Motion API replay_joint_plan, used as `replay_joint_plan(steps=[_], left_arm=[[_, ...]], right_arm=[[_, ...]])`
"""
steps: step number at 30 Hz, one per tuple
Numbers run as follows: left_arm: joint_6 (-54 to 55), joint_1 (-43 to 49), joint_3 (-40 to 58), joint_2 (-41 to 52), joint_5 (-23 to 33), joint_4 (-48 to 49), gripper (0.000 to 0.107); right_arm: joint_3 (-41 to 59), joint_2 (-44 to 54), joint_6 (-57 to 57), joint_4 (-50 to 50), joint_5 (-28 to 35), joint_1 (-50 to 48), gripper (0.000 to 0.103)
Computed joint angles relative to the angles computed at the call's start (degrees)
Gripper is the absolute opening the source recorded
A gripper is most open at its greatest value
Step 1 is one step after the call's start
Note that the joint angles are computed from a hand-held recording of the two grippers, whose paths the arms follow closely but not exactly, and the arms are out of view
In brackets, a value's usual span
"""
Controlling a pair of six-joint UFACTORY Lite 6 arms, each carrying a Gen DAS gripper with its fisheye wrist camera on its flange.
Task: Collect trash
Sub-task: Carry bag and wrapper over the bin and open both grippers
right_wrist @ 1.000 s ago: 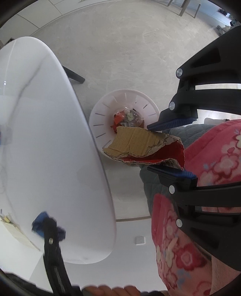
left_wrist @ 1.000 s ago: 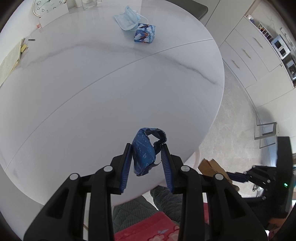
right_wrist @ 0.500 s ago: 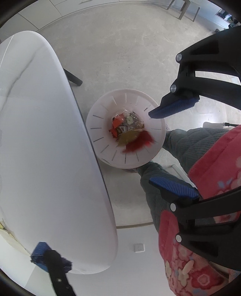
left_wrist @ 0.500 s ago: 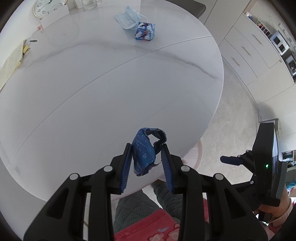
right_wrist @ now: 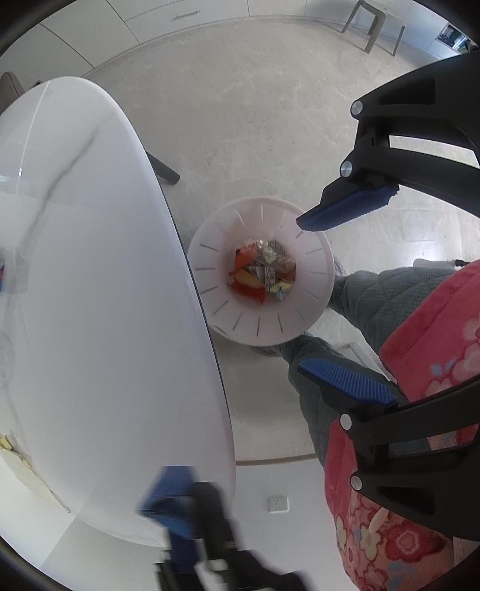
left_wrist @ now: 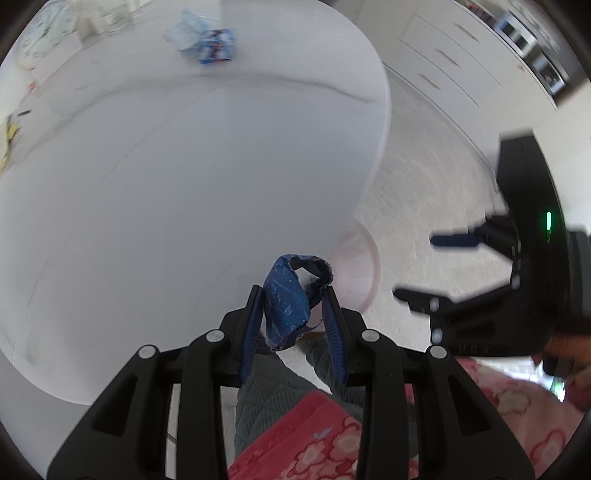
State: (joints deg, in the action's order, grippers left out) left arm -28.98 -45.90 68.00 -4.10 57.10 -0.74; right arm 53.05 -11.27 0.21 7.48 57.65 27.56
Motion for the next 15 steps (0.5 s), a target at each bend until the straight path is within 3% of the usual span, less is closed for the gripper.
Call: replay_joint_plan(steps=[6,15], left_arm=[[2.08,-0.94,1.61,5.16,-3.48,-3.73,0.032],[3.61,-3.00,7.45,16.12,-7.56,-8.04,0.037]], right_arm=[[3.82,-0.59,-2.28,-2.14,2.31,-5.95,0.079],[9.69,1.51,-8.37,-2.74,3.19,-14.63,0.079]])
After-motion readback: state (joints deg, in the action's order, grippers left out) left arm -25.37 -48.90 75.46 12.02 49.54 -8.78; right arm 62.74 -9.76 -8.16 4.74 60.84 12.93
